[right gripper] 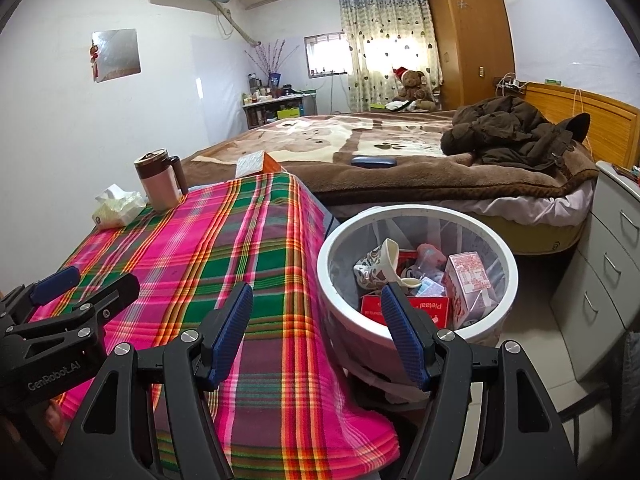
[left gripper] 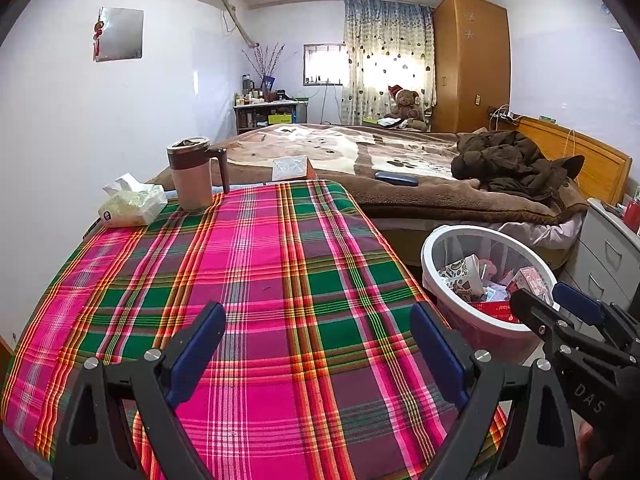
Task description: Collect trash
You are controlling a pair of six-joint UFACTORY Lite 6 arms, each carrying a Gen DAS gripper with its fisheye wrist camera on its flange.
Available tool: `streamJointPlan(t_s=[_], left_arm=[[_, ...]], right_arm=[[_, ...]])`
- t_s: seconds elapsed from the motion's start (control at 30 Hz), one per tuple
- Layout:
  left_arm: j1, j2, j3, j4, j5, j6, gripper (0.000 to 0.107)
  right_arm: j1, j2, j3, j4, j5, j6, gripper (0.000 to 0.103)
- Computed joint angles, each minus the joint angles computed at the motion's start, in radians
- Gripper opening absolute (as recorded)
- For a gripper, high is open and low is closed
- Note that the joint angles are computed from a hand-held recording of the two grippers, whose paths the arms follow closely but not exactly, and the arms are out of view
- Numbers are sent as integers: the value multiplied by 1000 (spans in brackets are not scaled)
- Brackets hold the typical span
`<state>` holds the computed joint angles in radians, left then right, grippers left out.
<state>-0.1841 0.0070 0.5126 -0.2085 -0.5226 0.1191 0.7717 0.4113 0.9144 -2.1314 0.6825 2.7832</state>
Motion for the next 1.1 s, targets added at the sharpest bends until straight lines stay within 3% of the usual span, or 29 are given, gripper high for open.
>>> streamJointPlan(t_s=[1.1], left_arm=[[15, -16, -5, 14, 14, -12, 94]], right_arm=[[6, 15, 21, 21, 4, -16, 68]])
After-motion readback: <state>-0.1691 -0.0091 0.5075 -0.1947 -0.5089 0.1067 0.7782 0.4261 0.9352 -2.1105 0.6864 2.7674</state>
